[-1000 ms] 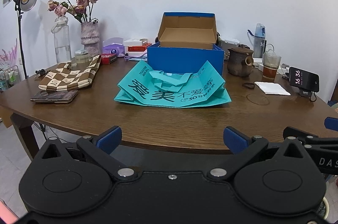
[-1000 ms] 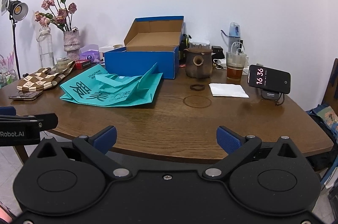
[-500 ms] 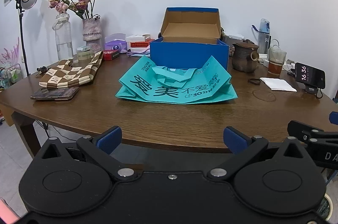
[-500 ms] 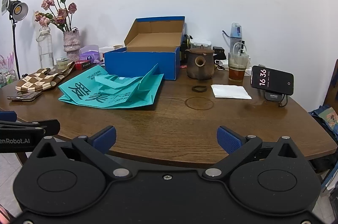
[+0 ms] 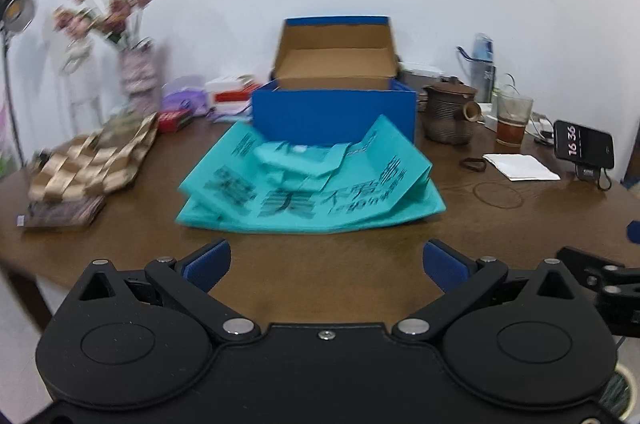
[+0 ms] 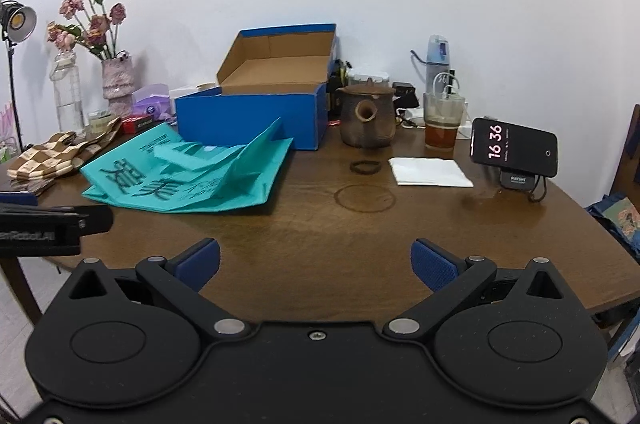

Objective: Fold shopping bag
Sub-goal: 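Grasp the teal bag's side edge with the left gripper and lift it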

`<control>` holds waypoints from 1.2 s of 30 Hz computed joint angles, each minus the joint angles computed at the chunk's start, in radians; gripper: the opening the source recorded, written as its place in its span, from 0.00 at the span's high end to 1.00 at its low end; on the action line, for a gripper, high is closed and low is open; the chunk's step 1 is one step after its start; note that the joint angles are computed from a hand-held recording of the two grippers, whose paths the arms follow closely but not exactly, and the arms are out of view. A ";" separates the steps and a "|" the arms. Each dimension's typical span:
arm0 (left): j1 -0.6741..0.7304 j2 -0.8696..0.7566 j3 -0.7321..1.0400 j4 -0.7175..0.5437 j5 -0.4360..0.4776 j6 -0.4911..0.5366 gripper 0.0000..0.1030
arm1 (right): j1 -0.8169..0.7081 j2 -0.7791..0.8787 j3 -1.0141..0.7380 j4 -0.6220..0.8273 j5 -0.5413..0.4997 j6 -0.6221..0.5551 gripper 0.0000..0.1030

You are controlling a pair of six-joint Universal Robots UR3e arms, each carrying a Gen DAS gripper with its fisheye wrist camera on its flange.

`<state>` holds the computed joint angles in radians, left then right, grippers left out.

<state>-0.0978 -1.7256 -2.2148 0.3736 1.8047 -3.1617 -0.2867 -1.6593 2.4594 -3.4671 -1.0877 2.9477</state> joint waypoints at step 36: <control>0.085 -0.398 0.552 -0.314 -0.359 0.132 0.84 | -0.103 0.402 -0.244 -0.166 0.071 0.023 0.01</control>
<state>-0.0130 -2.1232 -1.6632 0.0594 1.4461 -3.0294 -0.3896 -1.2574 2.2154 -3.6330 -1.0168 2.9709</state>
